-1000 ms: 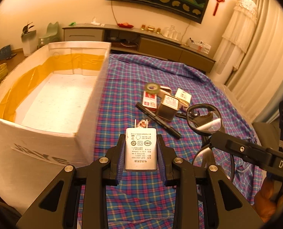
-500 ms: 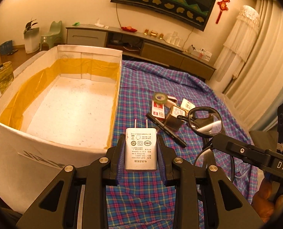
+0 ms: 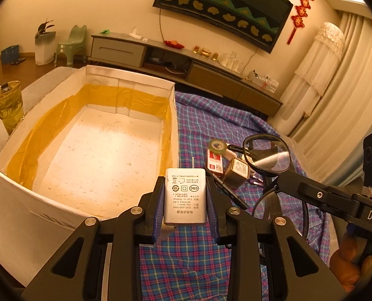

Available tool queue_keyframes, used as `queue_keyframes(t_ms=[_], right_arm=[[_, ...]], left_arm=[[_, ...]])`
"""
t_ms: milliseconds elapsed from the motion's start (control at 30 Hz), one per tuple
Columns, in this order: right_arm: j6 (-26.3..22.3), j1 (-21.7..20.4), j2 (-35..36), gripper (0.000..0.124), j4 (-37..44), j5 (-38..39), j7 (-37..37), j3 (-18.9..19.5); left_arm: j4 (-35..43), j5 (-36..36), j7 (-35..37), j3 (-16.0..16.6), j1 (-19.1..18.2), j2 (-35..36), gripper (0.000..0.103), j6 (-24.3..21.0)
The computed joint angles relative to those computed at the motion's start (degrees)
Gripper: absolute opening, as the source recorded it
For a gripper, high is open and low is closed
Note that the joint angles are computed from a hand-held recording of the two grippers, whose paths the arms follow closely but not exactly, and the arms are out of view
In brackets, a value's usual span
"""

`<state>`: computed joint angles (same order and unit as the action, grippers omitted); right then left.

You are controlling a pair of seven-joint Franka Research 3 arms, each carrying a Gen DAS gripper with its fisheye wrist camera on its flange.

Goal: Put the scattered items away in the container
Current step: 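Carry the charger in the left tool and the glasses in the right tool over the white box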

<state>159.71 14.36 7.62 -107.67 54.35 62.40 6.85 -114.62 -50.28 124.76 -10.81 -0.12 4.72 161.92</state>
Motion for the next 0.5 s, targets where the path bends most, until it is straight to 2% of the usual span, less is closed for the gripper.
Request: queue_keyframes(t_ms=[267, 500], right_arm=[[-1.33, 0.73, 2.64, 0.018, 4.73, -4.59, 2.64, 0.45], [-2.28, 1.52, 5.02, 0.018, 8.65, -9.41, 5.66, 0.94]], left_arm=[[2.16, -3.62, 2.63, 0.92, 1.53, -0.02, 0.031, -2.24], [3.91, -3.26, 2.22, 1.63, 2.65, 0.82, 0.031, -3.48]])
